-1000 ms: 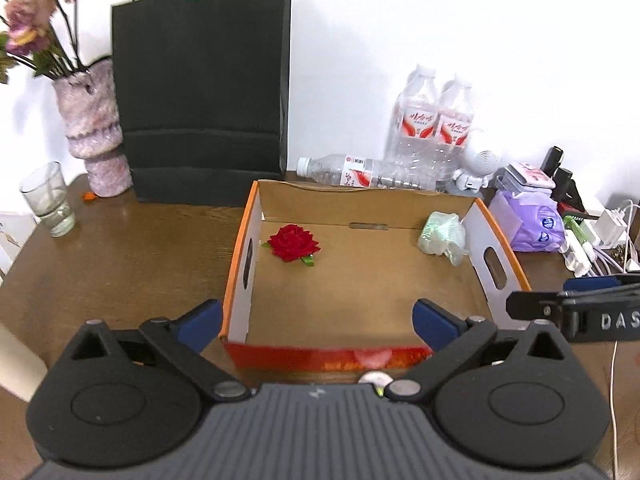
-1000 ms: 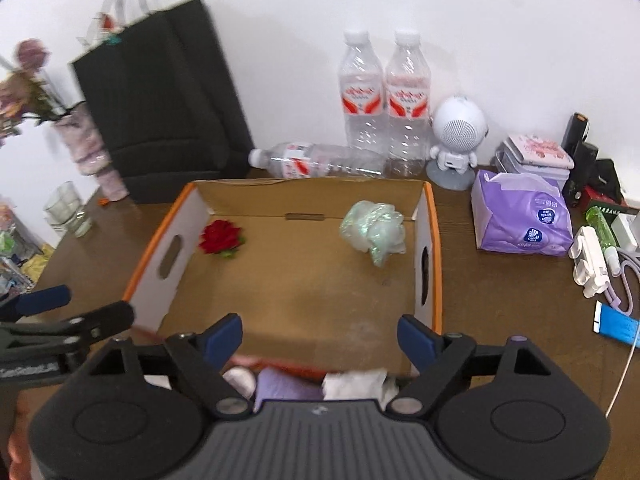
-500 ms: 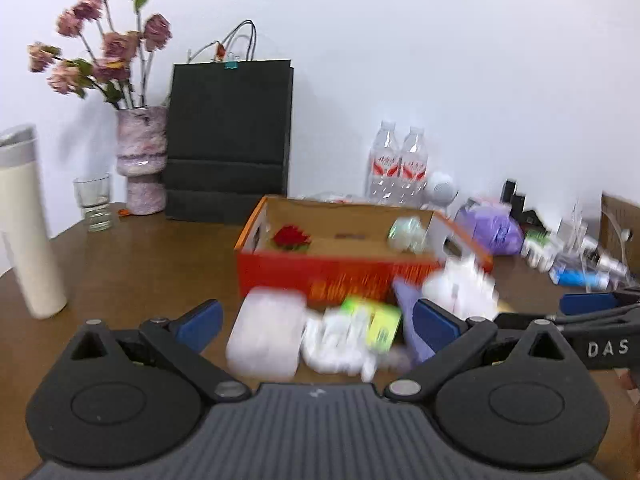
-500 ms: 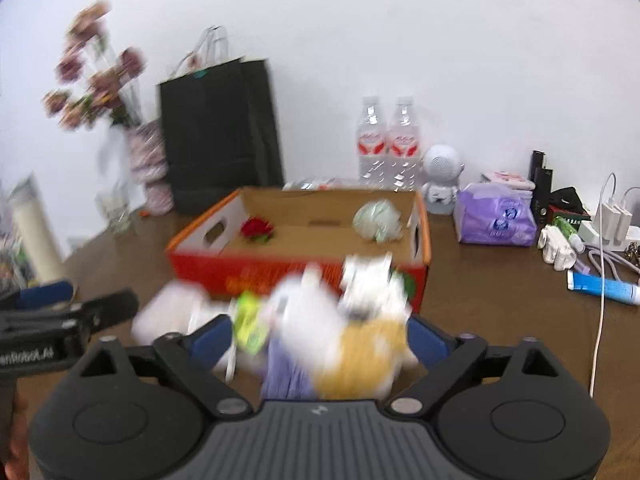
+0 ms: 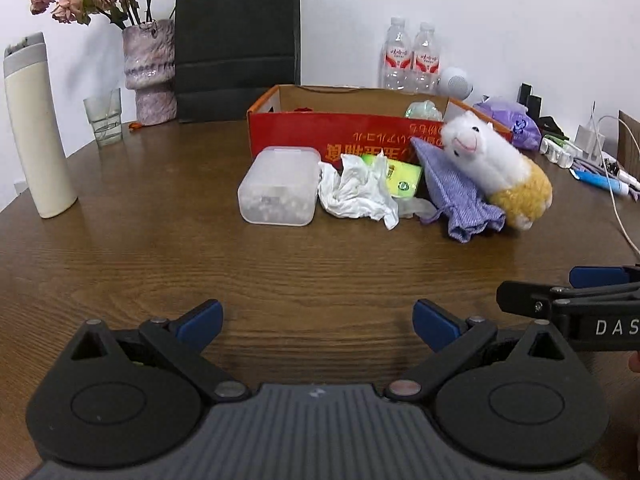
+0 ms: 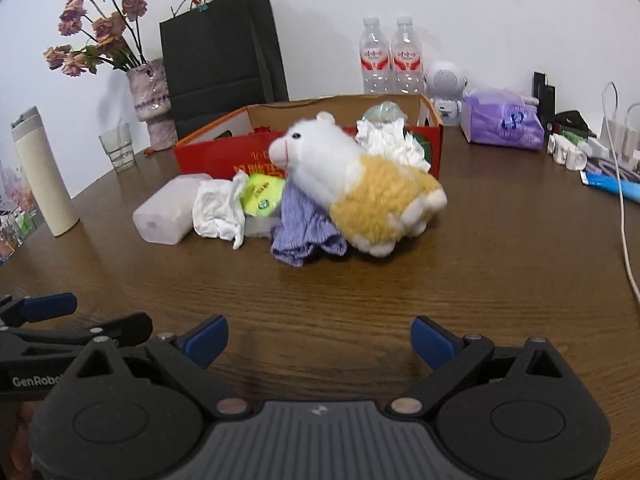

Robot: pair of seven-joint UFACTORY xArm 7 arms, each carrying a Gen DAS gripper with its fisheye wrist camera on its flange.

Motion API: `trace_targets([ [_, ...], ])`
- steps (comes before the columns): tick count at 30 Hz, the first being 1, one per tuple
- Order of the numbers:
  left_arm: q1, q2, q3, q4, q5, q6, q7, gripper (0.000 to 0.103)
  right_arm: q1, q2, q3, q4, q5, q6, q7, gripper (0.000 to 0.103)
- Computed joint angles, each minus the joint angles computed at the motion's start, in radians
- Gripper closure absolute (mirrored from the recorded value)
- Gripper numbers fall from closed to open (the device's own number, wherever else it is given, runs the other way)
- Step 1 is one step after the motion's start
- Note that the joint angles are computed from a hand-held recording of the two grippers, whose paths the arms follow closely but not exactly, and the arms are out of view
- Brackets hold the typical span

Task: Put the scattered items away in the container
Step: 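Withdraw both tools from the box back toward the remaining items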

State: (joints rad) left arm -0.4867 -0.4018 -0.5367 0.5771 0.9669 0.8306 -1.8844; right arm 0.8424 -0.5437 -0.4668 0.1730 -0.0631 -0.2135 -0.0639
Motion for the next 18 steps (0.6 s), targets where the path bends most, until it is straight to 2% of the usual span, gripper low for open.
trace_targets([
  [4, -0.001, 0.012, 0.005, -0.004, -0.004, -0.013, -0.003, 0.000, 0.009, 0.028, -0.013, 0.000, -0.015, -0.030, 0.014, 0.004],
  [6, -0.004, 0.021, 0.014, -0.002, -0.013, -0.022, 0.012, 0.000, 0.038, 0.024, -0.054, 0.004, -0.033, -0.025, 0.018, 0.004],
  [11, -0.006, 0.027, 0.021, -0.002, -0.022, -0.034, 0.024, 0.000, -0.006, 0.043, -0.005, -0.005, -0.053, -0.054, 0.047, 0.001],
  [18, -0.007, 0.033, 0.020, 0.004, -0.024, -0.027, 0.027, 0.000, -0.006, 0.049, -0.025, -0.001, -0.106, -0.057, 0.082, 0.000],
])
